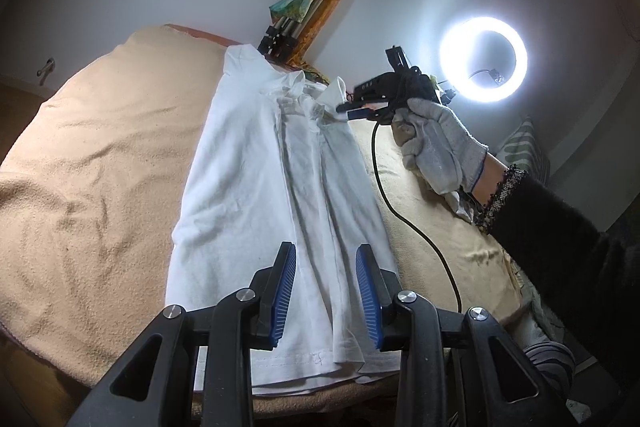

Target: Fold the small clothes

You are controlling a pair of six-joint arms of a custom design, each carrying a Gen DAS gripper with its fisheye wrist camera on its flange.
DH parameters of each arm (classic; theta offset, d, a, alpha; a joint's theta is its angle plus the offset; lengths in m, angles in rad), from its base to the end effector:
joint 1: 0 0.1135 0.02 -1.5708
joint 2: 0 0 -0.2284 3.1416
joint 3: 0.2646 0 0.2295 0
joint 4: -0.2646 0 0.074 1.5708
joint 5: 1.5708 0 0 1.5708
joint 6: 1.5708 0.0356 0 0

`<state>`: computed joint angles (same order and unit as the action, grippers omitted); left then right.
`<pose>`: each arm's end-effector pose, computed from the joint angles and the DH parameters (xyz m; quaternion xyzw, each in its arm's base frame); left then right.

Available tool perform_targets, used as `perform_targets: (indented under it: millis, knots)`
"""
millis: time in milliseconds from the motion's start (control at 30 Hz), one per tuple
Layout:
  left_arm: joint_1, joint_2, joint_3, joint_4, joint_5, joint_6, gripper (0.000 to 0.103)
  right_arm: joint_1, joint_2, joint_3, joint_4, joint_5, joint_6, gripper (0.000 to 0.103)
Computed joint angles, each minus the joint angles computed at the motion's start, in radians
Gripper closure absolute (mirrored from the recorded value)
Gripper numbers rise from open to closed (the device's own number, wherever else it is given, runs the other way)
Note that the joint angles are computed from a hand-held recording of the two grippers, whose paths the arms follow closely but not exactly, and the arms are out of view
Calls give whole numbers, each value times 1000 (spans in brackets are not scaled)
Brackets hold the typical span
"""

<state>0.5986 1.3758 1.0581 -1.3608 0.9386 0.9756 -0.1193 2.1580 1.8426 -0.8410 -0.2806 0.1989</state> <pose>0.1770 0.0860 0.2309 0.1430 0.8794 -0.3528 0.2860 0.4175 -0.0401 0.1929 0.1251 0.9613 0.1448 0.1981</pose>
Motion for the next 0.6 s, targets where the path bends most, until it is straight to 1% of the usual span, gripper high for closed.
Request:
perform_targets:
  millis: [33, 167, 233, 300, 433, 533, 600]
  knots:
    - [0, -3, -1, 2, 0, -2, 73, -5, -8, -4, 0, -32, 4, 97]
    - [-4, -1, -3, 13, -2, -13, 73, 11, -43, 7, 9, -57, 16, 99]
    - [-3, -2, -4, 11, 0, -9, 73, 22, -35, 50, 11, -93, 35, 99]
    - [-4, -5, -4, 12, 1, -8, 73, 43, -9, 105, 16, -107, 55, 99]
    - [-16, -18, -15, 30, -2, -29, 73, 90, 114, 275, -1, -88, 86, 99]
    - [-18, -23, -14, 39, 0, -45, 73, 118, 272, 469, -55, -45, 109, 99]
    - [-15, -31, -16, 49, 3, -53, 73, 125, 335, 534, -69, -32, 117, 99]
